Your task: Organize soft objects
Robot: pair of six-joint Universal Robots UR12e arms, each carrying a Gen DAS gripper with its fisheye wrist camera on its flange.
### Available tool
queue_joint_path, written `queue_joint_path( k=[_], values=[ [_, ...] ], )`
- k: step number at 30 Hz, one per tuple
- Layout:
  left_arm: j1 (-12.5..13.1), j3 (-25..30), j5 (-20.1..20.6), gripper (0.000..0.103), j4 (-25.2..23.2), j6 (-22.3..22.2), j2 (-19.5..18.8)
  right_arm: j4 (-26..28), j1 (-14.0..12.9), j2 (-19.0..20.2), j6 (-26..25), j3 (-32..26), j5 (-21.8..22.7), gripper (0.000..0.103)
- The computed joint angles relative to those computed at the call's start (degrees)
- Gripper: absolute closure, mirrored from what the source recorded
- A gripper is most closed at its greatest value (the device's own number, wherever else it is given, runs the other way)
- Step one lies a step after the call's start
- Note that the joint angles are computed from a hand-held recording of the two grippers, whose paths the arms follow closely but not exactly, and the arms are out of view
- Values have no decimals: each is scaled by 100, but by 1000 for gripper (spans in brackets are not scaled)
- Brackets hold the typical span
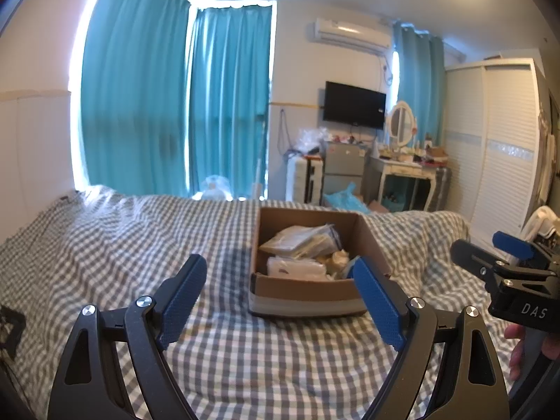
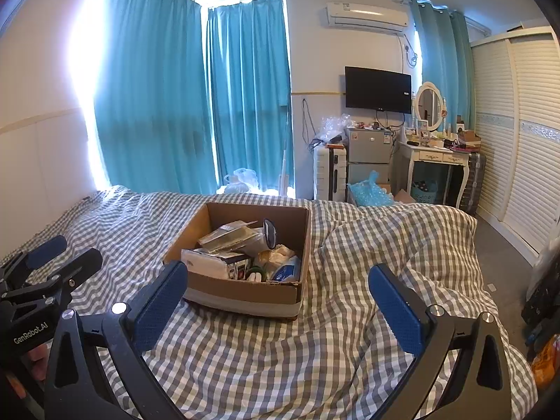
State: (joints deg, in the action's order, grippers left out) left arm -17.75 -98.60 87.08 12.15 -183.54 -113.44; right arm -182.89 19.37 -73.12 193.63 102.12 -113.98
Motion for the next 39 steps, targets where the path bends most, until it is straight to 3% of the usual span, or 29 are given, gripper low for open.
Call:
queue_joint_path(
  k=[39],
  values=[
    [-34,-24,114,16,-83,83,27,79,-26,11,32,13,105,0]
  ],
)
